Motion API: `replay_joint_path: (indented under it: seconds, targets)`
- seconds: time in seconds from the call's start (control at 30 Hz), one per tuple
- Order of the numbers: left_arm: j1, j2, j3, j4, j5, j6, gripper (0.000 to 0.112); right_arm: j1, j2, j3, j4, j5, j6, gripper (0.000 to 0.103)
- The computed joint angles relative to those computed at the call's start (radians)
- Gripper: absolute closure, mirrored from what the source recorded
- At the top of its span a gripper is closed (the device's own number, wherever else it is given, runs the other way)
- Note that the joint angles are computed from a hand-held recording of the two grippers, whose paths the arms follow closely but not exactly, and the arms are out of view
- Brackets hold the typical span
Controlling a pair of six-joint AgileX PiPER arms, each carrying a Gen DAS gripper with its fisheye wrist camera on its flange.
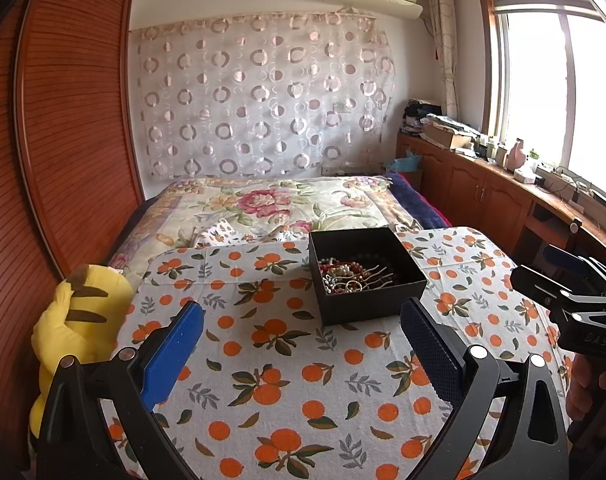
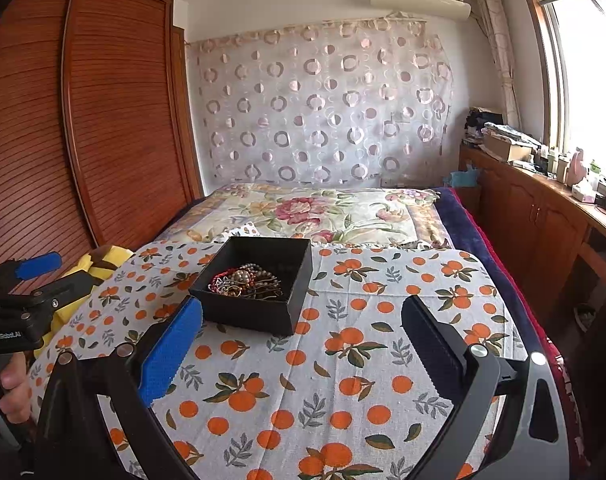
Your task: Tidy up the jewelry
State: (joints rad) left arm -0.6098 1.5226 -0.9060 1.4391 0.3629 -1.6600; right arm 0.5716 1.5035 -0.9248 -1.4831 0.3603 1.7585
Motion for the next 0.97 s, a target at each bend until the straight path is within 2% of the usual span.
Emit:
replay_joint_path:
  seconds: [0.77, 0.97]
  targets:
    - [-0.003, 0.001, 0.004, 0.018, 0.0, -0.02, 0.017, 0.0, -0.001, 0.0, 0.0, 0.0, 0.0, 0.003]
    - [-0.018, 0.0, -0.005, -0.002, 0.022, 0.0, 0.017, -0.001, -0.001, 0.001, -0.001, -0.001, 0.002, 0.003]
